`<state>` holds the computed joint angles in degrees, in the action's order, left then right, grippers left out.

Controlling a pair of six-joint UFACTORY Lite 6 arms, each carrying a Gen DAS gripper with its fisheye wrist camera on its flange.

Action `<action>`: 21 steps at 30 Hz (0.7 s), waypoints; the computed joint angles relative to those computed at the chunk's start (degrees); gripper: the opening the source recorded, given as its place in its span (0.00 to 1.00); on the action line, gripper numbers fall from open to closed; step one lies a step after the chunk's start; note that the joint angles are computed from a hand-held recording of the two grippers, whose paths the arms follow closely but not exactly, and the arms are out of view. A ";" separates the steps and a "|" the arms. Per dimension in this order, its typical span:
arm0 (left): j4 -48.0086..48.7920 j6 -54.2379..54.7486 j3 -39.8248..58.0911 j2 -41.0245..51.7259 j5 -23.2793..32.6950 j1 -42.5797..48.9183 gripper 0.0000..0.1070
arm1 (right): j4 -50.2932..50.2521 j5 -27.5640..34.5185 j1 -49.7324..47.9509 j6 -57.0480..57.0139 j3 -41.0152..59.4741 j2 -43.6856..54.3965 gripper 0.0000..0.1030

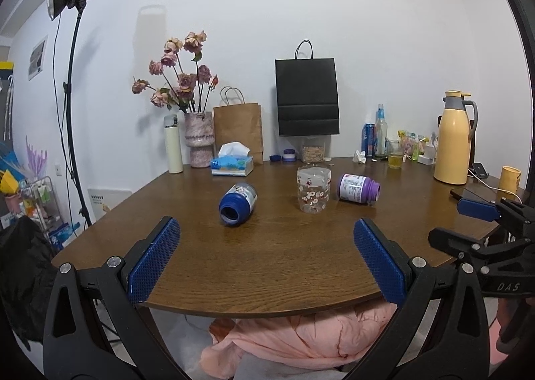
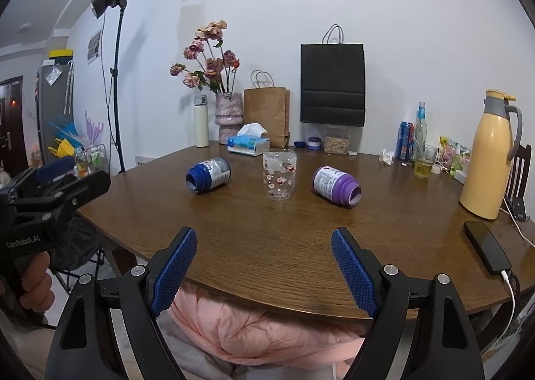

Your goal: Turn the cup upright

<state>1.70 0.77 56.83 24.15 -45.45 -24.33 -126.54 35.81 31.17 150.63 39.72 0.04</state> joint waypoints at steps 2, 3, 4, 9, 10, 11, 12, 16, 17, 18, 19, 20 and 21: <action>-0.12 -0.03 0.26 0.49 0.12 -0.13 0.96 | 0.33 0.00 0.40 -0.44 0.19 0.36 0.84; -0.14 -0.07 0.52 0.73 0.37 -0.16 0.96 | 0.53 0.10 0.48 -0.66 0.27 0.48 0.84; -0.28 -0.02 0.59 0.86 0.44 -0.21 0.96 | 0.65 0.14 0.49 -0.62 0.40 0.56 0.84; -0.97 0.15 0.18 1.04 -0.24 -0.48 0.96 | 1.13 0.25 0.48 -0.30 0.59 0.81 0.84; -1.12 0.26 0.11 1.01 -0.28 -0.51 0.96 | 1.01 0.19 0.40 -0.30 0.57 0.76 0.84; -1.26 0.35 0.03 0.98 -0.33 -0.62 0.96 | 0.95 0.22 0.49 -0.26 0.57 0.84 0.84; -1.25 0.34 0.05 0.97 -0.31 -0.63 0.96 | 1.02 0.35 0.62 -0.39 0.58 0.95 0.84; -1.52 0.78 0.16 1.04 -0.33 -0.85 0.96 | 0.89 0.37 0.39 -0.11 0.62 0.87 0.84; -1.67 0.79 0.16 1.05 -0.32 -0.89 0.96 | 0.73 0.37 0.32 0.19 0.53 0.87 0.84; -1.45 0.58 0.21 1.04 -0.24 -0.86 0.96 | 0.67 0.27 0.27 0.35 0.55 0.95 0.84; -1.63 0.70 0.24 1.06 -0.15 -0.93 0.96 | 0.46 0.17 0.21 0.57 0.58 1.06 0.84; -1.73 0.78 0.19 1.06 -0.17 -0.96 0.96 | 0.31 0.07 0.09 0.59 0.55 0.96 0.84; -1.71 0.71 0.25 1.09 0.02 -1.00 0.96 | 0.23 -0.01 0.01 0.55 0.62 0.99 0.84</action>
<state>0.00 1.48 57.08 25.24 -45.43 -25.33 -126.32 35.80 31.17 151.18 40.35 1.03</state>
